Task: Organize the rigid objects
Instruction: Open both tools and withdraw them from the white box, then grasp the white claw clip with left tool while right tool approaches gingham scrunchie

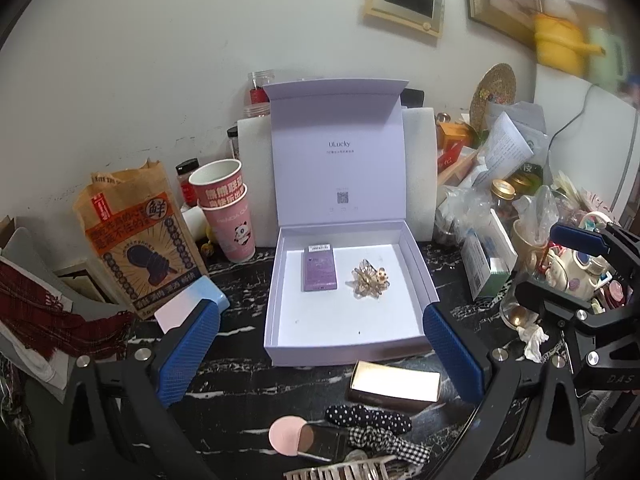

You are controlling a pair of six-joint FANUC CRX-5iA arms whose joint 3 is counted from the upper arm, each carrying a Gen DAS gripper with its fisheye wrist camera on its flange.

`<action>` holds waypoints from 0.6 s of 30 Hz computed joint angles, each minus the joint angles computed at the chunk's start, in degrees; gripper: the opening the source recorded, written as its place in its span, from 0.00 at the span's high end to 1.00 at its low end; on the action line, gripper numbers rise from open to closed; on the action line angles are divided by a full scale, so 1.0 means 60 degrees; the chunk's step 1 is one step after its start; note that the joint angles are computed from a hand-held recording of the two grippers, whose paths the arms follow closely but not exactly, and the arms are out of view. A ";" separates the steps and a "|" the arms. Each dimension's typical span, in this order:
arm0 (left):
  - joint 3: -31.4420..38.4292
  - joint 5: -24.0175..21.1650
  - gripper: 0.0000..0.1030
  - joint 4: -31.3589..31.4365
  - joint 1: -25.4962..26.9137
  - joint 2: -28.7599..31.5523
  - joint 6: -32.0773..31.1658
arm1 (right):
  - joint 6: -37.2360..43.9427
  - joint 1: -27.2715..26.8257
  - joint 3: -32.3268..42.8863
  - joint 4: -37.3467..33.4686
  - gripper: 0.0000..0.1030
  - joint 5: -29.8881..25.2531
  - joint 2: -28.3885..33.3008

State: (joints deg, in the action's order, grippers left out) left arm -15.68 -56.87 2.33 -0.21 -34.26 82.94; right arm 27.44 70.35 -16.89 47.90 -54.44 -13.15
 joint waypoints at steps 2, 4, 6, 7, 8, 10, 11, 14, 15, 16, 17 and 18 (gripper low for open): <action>-0.0086 -0.0128 0.00 -0.0047 -0.0005 -0.0145 0.0052 | -0.0105 0.0148 -0.0110 0.0067 0.18 -0.0084 -0.0059; -0.0191 -0.0237 0.00 -0.0047 0.0026 -0.0302 0.0097 | -0.0164 0.0268 -0.0216 0.0073 0.18 -0.0108 -0.0122; -0.0354 -0.0321 0.00 0.0100 0.0136 -0.0478 0.0008 | -0.0197 0.0373 -0.0300 0.0021 0.18 -0.0125 -0.0182; -0.0428 -0.0364 0.00 0.0133 0.0169 -0.0568 -0.0001 | -0.0236 0.0431 -0.0348 -0.0004 0.18 -0.0131 -0.0215; -0.0522 -0.0384 0.00 0.0160 0.0198 -0.0679 -0.0019 | -0.0278 0.0487 -0.0401 -0.0025 0.18 -0.0128 -0.0250; -0.0652 -0.0439 0.00 0.0179 0.0227 -0.0833 -0.0040 | -0.0346 0.0582 -0.0508 -0.0016 0.18 -0.0100 -0.0312; -0.0735 -0.0488 0.00 0.0219 0.0275 -0.0923 -0.0053 | -0.0383 0.0635 -0.0566 -0.0009 0.18 -0.0084 -0.0349; -0.1020 -0.0602 0.00 0.0557 0.0570 -0.1151 -0.0227 | -0.0480 0.0776 -0.0734 -0.0046 0.18 -0.0028 -0.0435; -0.1102 -0.0636 0.00 0.0654 0.0652 -0.1208 -0.0293 | -0.0535 0.0829 -0.0808 -0.0049 0.18 0.0005 -0.0475; -0.1253 -0.0659 0.00 0.0830 0.0797 -0.1317 -0.0444 | -0.0573 0.0874 -0.0870 -0.0073 0.18 0.0040 -0.0504; -0.1346 -0.0666 0.00 0.0905 0.0866 -0.1393 -0.0507 | -0.0592 0.0924 -0.0928 -0.0099 0.18 0.0070 -0.0531; -0.1457 -0.0676 0.00 0.0974 0.0955 -0.1490 -0.0578 | -0.0613 0.0970 -0.0984 -0.0128 0.18 0.0101 -0.0559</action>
State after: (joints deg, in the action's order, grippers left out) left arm -24.43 -60.93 8.17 5.52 -43.21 79.47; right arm 23.76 76.17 -22.79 47.14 -53.83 -16.50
